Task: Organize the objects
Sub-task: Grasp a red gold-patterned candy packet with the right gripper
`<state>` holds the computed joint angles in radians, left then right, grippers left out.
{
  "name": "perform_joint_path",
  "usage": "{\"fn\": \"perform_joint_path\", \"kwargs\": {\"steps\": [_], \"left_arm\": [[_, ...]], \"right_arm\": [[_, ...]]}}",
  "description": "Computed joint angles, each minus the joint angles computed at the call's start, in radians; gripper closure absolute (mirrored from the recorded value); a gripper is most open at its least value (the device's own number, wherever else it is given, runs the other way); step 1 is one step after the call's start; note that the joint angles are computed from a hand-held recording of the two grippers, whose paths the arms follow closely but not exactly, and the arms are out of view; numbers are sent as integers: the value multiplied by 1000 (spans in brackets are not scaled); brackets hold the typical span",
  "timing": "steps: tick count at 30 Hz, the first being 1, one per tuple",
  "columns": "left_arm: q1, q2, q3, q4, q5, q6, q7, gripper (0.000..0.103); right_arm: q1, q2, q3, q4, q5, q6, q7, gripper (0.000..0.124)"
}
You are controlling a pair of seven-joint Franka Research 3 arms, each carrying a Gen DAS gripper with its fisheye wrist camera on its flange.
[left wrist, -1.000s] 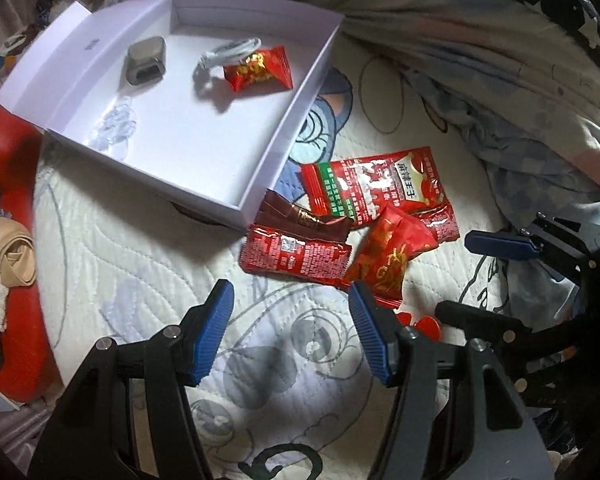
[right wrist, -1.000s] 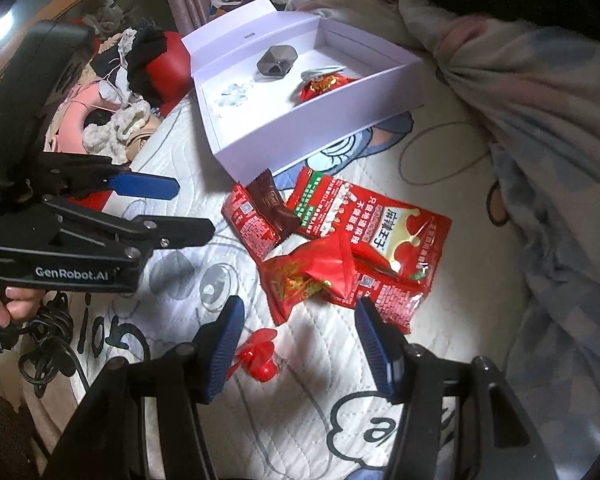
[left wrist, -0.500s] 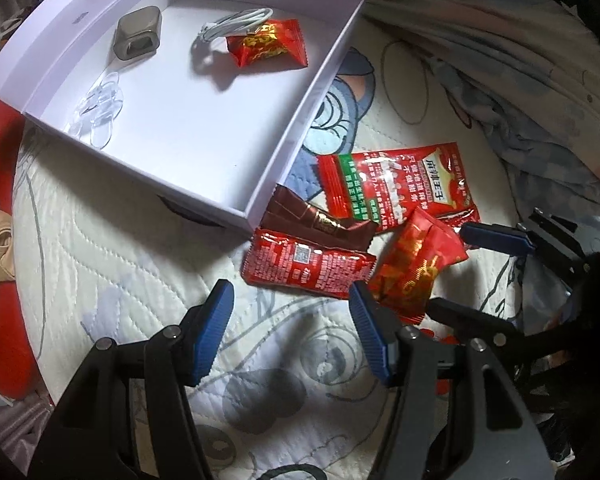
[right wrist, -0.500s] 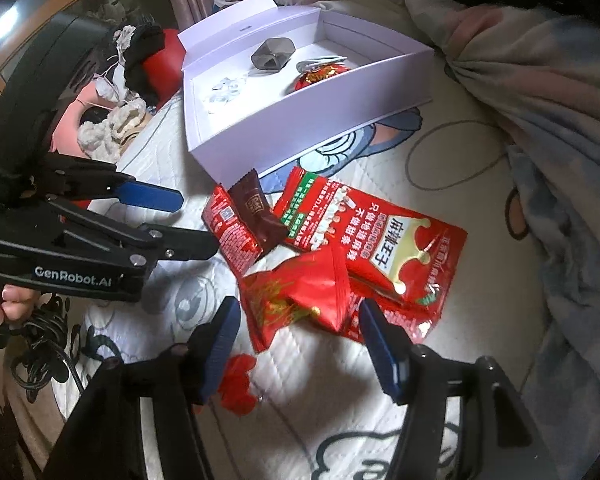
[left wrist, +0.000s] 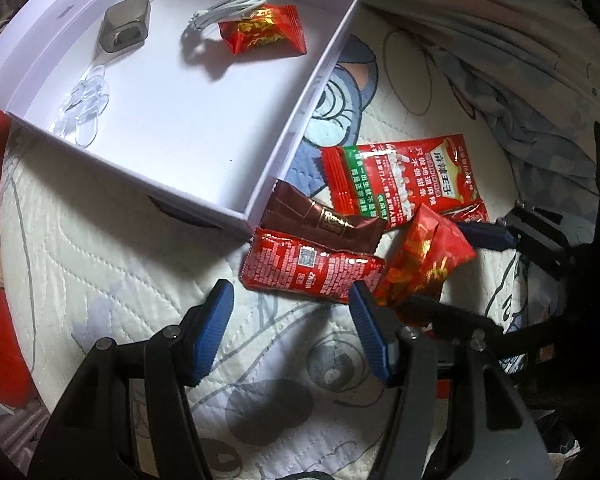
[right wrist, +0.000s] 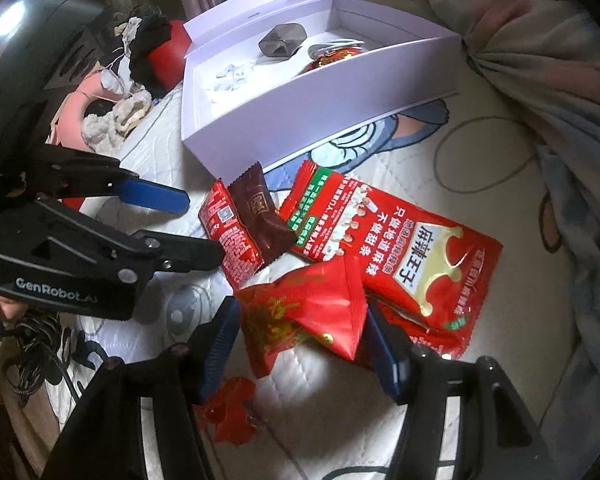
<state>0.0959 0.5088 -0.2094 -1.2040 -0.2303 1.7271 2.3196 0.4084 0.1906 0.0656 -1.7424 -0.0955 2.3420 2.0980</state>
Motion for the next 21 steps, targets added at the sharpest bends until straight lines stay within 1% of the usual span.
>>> {"fn": "perform_joint_path", "kwargs": {"steps": [1, 2, 5, 9, 11, 12, 13, 15, 18, 21], "left_arm": [[1, 3, 0, 4, -3, -5, -4, 45], [1, 7, -1, 8, -6, -11, -8, 45], [4, 12, -4, 17, -17, -30, -16, 45], [10, -6, -9, -4, -38, -23, -8, 44], [12, -10, -10, -8, -48, -24, -9, 35], [12, -17, -11, -19, -54, -13, -9, 28], [12, -20, -11, -24, -58, -8, -7, 25], [10, -23, -11, -30, -65, -4, -5, 23], [-4, -31, -5, -48, -44, 26, -8, 20], [-9, -41, -1, -74, -28, 58, -5, 19]], "right_arm": [[-4, -6, 2, -11, 19, 11, -8, 78], [-10, -12, 6, -22, 47, 25, -16, 81], [-12, -27, 7, -45, 64, 47, -7, 85], [-17, -53, 7, -73, 77, 56, 20, 91], [-17, -75, 6, -96, 65, 63, 48, 91], [-19, -85, 7, -107, 61, 64, 62, 91], [-21, -96, 8, -120, 59, 67, 73, 91], [-27, -117, 11, -144, 55, 74, 95, 91], [-36, -140, 16, -170, 52, 80, 116, 91], [-44, -158, 22, -188, 49, 79, 123, 91]]}}
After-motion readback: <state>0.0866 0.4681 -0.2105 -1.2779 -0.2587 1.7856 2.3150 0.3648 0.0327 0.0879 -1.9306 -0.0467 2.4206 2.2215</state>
